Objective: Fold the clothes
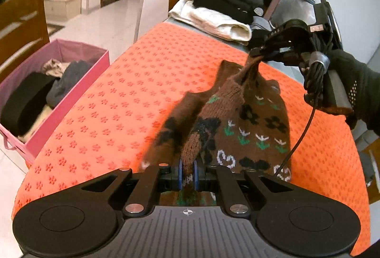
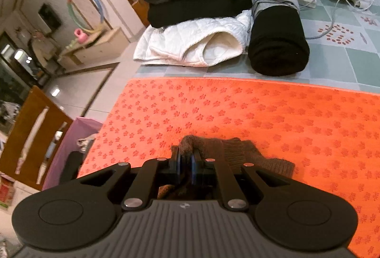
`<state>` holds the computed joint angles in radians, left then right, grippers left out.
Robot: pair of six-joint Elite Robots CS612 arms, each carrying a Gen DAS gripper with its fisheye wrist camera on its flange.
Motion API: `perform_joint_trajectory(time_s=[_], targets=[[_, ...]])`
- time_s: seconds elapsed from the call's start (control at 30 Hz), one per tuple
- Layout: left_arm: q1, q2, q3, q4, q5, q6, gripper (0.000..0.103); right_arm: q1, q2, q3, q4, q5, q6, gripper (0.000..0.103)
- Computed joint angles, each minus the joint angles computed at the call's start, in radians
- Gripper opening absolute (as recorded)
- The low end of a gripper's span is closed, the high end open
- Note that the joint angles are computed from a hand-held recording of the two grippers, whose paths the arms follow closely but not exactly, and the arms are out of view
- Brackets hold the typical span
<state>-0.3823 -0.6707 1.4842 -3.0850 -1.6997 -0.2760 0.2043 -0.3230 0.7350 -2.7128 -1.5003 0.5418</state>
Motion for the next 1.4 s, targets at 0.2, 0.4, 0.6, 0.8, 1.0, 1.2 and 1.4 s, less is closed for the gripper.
perform_joint_trajectory(time_s=[0.2, 0.4, 0.6, 0.8, 1.0, 1.2, 1.4], targets=[[0.036, 0.025, -0.042, 0.053, -0.059, 0.008, 0.025, 0.018, 0.036, -0.080, 0.085, -0.053, -0.053, 0.025], [0.065, 0.044, -0.093, 0.083, -0.108, 0.113, 0.031, 0.023, -0.056, 0.087, -0.041, -0.040, -0.156, 0.046], [0.086, 0.078, -0.162, 0.091, -0.287, 0.350, 0.030, 0.032, -0.176, 0.307, -0.172, 0.005, -0.222, 0.046], [0.089, 0.126, -0.255, 0.191, -0.456, 0.564, 0.030, 0.065, -0.259, 0.481, -0.266, 0.011, -0.211, 0.046], [0.084, 0.173, -0.341, 0.293, -0.414, 0.586, 0.030, 0.112, -0.288, 0.583, -0.311, 0.006, -0.149, 0.046], [0.094, 0.202, -0.386, 0.358, -0.395, 0.569, 0.023, 0.155, -0.277, 0.600, -0.247, -0.010, -0.167, 0.046], [0.104, 0.182, -0.359, 0.352, -0.433, 0.631, 0.033, 0.187, -0.286, 0.622, -0.246, -0.096, -0.156, 0.046]])
